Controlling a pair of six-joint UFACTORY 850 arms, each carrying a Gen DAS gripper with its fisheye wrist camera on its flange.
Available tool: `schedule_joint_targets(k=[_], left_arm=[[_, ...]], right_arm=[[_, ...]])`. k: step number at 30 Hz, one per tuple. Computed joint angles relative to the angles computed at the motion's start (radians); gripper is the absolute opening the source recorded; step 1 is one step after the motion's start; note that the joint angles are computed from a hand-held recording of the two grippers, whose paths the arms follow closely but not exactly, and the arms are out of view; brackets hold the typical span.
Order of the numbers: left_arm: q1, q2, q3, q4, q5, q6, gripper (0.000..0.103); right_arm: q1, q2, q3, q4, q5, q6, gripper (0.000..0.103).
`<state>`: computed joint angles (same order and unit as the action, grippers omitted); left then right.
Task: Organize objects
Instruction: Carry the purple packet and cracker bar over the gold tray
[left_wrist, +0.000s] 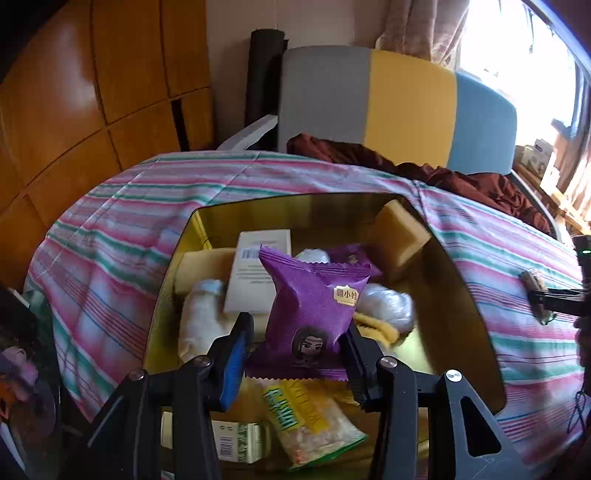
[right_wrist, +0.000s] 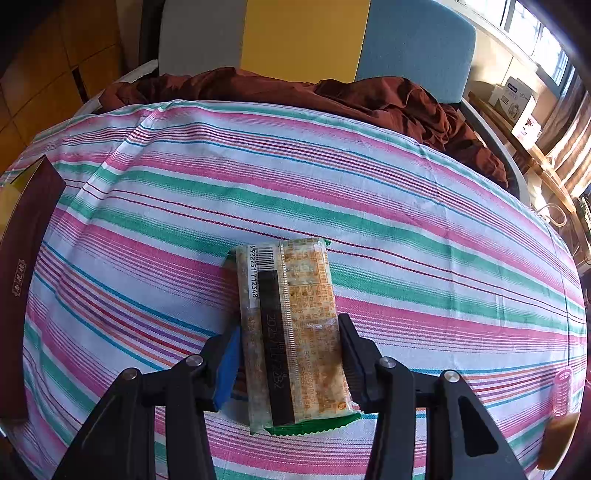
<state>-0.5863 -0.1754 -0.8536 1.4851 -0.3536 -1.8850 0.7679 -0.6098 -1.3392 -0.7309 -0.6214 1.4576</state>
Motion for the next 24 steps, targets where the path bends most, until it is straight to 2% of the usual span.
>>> schedule_joint_targets(k=[5, 12, 21, 24], left_arm=[[0.010, -0.066, -0.033, -0.143, -0.001, 0.131, 0.047], [0.014, -0.175, -0.125, -0.256, 0.004, 0.234, 0.047], [0.016, -0.141, -0.102, -0.197, 0.024, 0.151, 0.050], [0.009, -0.111, -0.076, -0.096, 0.012, 0.057, 0.054]], right_arm=[[-0.003, -0.005, -0.005, -0.009, -0.007, -0.003, 0.049], [0.001, -0.011, -0.012, -0.017, -0.019, -0.002, 0.049], [0.014, -0.013, -0.025, 0.044, -0.054, -0.035, 0.048], [0.022, -0.009, -0.029, 0.104, -0.067, -0.058, 0.048]])
